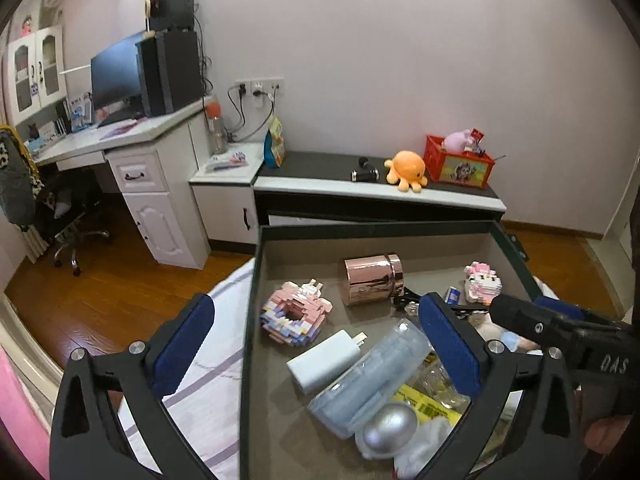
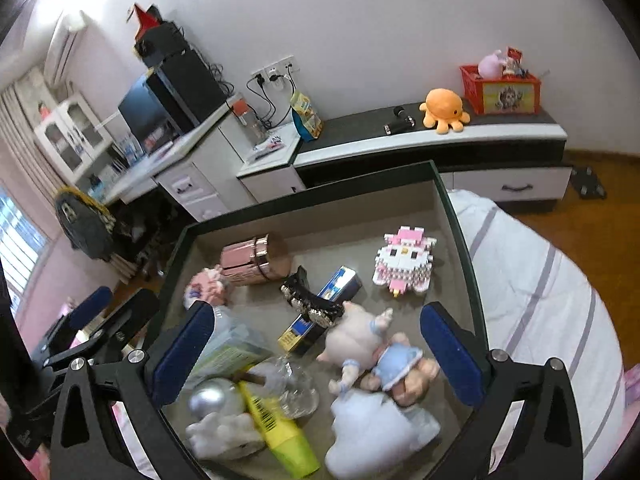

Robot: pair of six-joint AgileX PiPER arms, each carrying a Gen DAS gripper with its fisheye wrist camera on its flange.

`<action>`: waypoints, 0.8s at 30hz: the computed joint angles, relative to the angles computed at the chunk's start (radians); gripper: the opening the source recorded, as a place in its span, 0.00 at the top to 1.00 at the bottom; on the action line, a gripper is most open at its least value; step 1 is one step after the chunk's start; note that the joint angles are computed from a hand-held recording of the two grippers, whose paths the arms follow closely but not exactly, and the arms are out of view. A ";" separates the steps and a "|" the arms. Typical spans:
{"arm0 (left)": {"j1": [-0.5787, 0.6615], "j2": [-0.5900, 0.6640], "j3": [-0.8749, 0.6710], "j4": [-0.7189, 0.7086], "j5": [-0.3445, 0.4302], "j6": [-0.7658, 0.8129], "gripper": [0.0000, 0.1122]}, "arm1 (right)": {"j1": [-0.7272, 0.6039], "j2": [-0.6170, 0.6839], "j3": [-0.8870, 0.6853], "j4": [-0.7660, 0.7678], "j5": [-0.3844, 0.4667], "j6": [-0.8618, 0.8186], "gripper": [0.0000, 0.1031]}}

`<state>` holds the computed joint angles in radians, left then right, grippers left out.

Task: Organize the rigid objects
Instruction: 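Open both grippers and withdraw them from the pink box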

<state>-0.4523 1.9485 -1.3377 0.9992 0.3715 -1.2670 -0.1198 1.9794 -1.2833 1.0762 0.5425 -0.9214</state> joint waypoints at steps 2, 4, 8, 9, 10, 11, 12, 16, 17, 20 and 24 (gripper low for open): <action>-0.015 -0.048 0.045 0.052 0.015 -0.046 0.08 | -0.013 -0.036 0.041 0.036 0.003 -0.024 0.00; -0.031 -0.096 0.089 0.094 0.030 -0.085 0.08 | -0.021 -0.087 0.095 0.070 0.000 -0.046 0.00; -0.071 -0.230 0.225 0.215 0.041 -0.231 0.08 | -0.018 -0.243 0.243 0.114 -0.058 -0.103 0.00; -0.085 -0.267 0.260 0.243 0.047 -0.268 0.08 | -0.013 -0.299 0.293 0.113 -0.087 -0.113 0.00; -0.102 -0.306 0.295 0.264 0.057 -0.298 0.08 | -0.009 -0.360 0.343 0.112 -0.114 -0.120 0.00; -0.116 -0.338 0.321 0.276 0.068 -0.315 0.08 | -0.006 -0.399 0.368 0.103 -0.124 -0.114 0.00; -0.136 -0.376 0.353 0.290 0.086 -0.334 0.08 | -0.007 -0.462 0.417 0.104 -0.138 -0.123 0.00; -0.237 -0.517 0.457 0.305 0.183 -0.382 0.08 | -0.014 -0.696 0.579 0.033 -0.197 -0.080 0.00; -0.265 -0.552 0.482 0.298 0.206 -0.388 0.08 | -0.016 -0.748 0.612 -0.003 -0.204 -0.053 0.00; -0.378 -0.651 0.549 0.282 0.311 -0.415 0.08 | -0.036 -0.906 0.700 -0.138 -0.200 0.043 0.00; -0.577 -0.758 0.625 0.277 0.507 -0.481 0.08 | -0.052 -1.125 0.785 -0.400 -0.154 0.273 0.00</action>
